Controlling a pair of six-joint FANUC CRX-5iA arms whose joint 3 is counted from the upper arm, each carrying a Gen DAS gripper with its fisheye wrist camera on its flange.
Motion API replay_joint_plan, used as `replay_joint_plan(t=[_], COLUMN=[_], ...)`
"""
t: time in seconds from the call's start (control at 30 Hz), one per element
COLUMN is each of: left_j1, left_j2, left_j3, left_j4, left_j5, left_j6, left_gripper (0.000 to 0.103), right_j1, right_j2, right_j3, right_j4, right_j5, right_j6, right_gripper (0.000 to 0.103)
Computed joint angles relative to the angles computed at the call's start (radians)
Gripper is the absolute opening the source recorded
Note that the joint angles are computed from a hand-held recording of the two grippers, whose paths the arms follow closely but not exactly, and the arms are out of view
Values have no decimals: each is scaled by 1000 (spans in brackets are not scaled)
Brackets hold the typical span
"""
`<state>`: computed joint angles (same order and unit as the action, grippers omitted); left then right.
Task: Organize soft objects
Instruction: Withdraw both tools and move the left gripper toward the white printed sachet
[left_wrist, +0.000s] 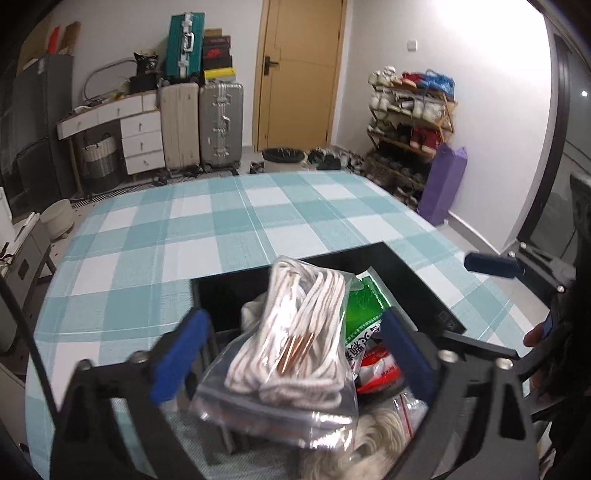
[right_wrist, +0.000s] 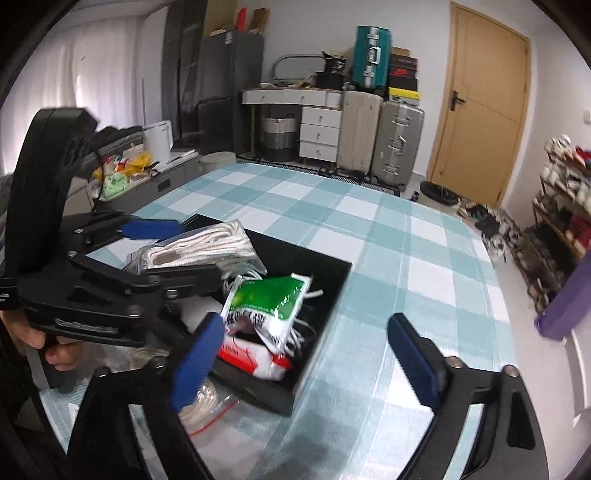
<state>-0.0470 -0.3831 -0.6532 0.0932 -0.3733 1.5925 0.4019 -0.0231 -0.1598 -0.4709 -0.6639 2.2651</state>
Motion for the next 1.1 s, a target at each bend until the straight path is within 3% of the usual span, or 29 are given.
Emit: replay_joint_plan(t=[0.07,0.43,0.73,0.83,1.1], left_j1=[-4,-78,-145,-197,-228], left_j2=[-26,-156,-188,-180,-214], left_j3=[2,-1,-9,12,-7], left_j4=[-45,-285,-384,-470,-487], left_j5=[-27,-153,-220,-261,-297], left_j6=[46,267,369,460,482], left_gripper=[103,103,103,103,103], right_j1=[-26,-99,-57,-49,-43], right_j2=[-6,-65,-131,-150,-178], right_j3=[3,-40,-114,-130,-155], right_j4=[-45,-166,-105,-96,-84], right_j5=[-22,-112,-77,-70,-80], right_j6=[15,62,13,12,10], right_gripper=[102,102,102,102,102])
